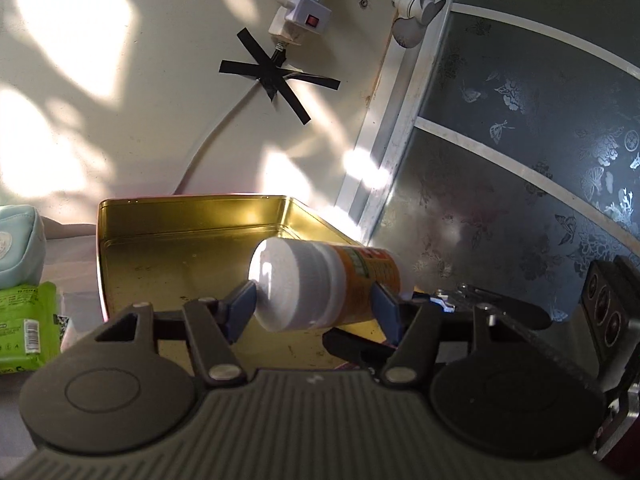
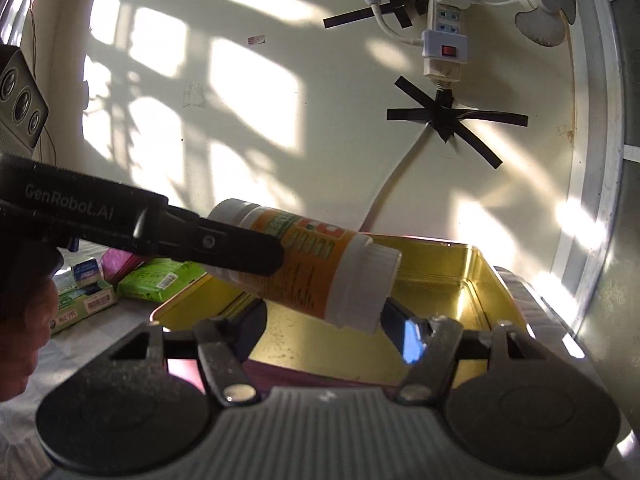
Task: Organize objects
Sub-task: 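Carry the pill bottle over the pink tin and release it inside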
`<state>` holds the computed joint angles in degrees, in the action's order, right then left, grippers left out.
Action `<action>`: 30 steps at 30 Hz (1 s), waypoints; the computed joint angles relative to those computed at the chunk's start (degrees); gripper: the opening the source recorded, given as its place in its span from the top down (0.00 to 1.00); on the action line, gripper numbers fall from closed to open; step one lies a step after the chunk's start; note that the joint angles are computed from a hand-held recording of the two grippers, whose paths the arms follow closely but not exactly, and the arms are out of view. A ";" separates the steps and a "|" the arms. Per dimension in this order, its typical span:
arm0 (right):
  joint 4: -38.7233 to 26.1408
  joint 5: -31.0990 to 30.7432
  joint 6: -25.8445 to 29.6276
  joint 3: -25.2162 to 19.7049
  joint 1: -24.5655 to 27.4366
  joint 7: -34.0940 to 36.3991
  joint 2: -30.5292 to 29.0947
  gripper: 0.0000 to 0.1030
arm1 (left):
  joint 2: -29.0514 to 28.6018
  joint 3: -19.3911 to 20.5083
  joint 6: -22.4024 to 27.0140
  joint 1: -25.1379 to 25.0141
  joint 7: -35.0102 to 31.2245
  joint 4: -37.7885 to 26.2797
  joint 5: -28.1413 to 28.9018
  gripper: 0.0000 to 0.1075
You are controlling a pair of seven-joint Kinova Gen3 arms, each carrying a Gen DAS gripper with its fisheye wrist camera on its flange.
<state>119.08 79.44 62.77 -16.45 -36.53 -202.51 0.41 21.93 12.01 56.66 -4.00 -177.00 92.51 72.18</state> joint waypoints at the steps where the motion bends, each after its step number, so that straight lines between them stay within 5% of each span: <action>1: 0.21 -0.48 -0.15 0.45 0.48 0.20 -0.25 0.37 | 0.66 0.16 -0.61 0.92 0.70 -0.63 -0.50 0.40; 7: 2.20 -1.83 -1.58 1.91 3.37 -1.28 -0.56 0.36 | 4.03 2.03 -4.73 4.87 4.96 -2.94 -4.91 0.40; 11: 2.19 -3.29 2.35 1.47 2.70 -3.54 1.42 0.28 | 3.35 3.18 -8.58 5.59 5.69 -1.57 -5.82 0.39; 16: 3.60 -3.44 6.80 0.18 0.22 -10.60 1.33 0.25 | -0.05 4.00 -8.26 3.06 -0.80 2.58 -2.26 0.34; 30: 3.03 -1.27 20.51 -4.93 -12.89 -28.70 5.48 0.21 | -9.17 -9.01 1.74 -6.47 -15.84 17.57 5.99 0.27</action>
<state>122.11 78.17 83.28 -21.38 -49.42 -231.21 5.89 12.76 3.00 58.40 -10.47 -192.84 110.08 78.17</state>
